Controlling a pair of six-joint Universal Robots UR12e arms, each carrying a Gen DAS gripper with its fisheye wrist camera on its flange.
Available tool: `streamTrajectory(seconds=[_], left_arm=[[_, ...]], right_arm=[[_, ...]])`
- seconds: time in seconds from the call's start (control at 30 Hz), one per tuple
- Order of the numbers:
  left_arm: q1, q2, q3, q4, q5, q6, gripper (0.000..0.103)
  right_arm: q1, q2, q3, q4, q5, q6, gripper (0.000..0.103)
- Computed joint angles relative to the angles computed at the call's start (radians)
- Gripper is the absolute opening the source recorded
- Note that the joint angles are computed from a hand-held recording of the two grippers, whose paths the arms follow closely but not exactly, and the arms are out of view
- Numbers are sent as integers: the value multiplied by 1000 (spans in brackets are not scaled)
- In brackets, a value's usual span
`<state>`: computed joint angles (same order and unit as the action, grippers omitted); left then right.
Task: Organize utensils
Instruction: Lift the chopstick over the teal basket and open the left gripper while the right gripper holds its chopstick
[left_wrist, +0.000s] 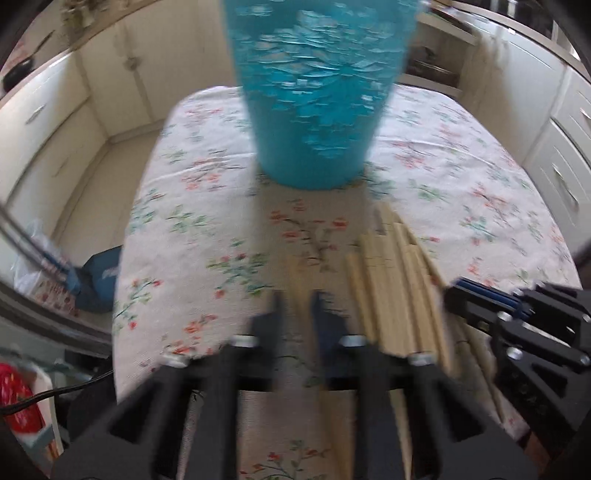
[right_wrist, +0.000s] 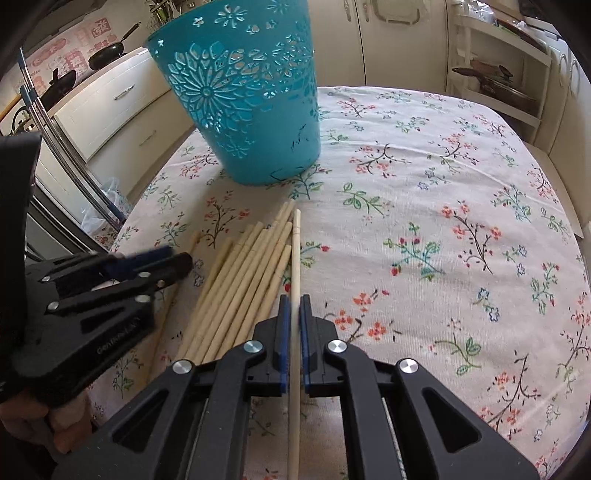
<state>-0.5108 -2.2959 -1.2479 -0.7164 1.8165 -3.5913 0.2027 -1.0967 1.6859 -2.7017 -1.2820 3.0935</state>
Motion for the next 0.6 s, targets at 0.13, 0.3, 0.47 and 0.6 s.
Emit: streamTrajectory(seconds=[0.13,0.3,0.47,0.6], left_arm=[[28,40,-36,57,-93,5,4],[50,118,-80,307,-81,18,4],[46,91,11,518,16,78,5],[39,-10,170,611,109,113,5]], right_arm=[[-6,-2,6,-5,18,13,6],[-14,0,10,-15,50,37,6],[-23,0,15,-26,81,55,6],[-24,1,22,-45,90,64,6]])
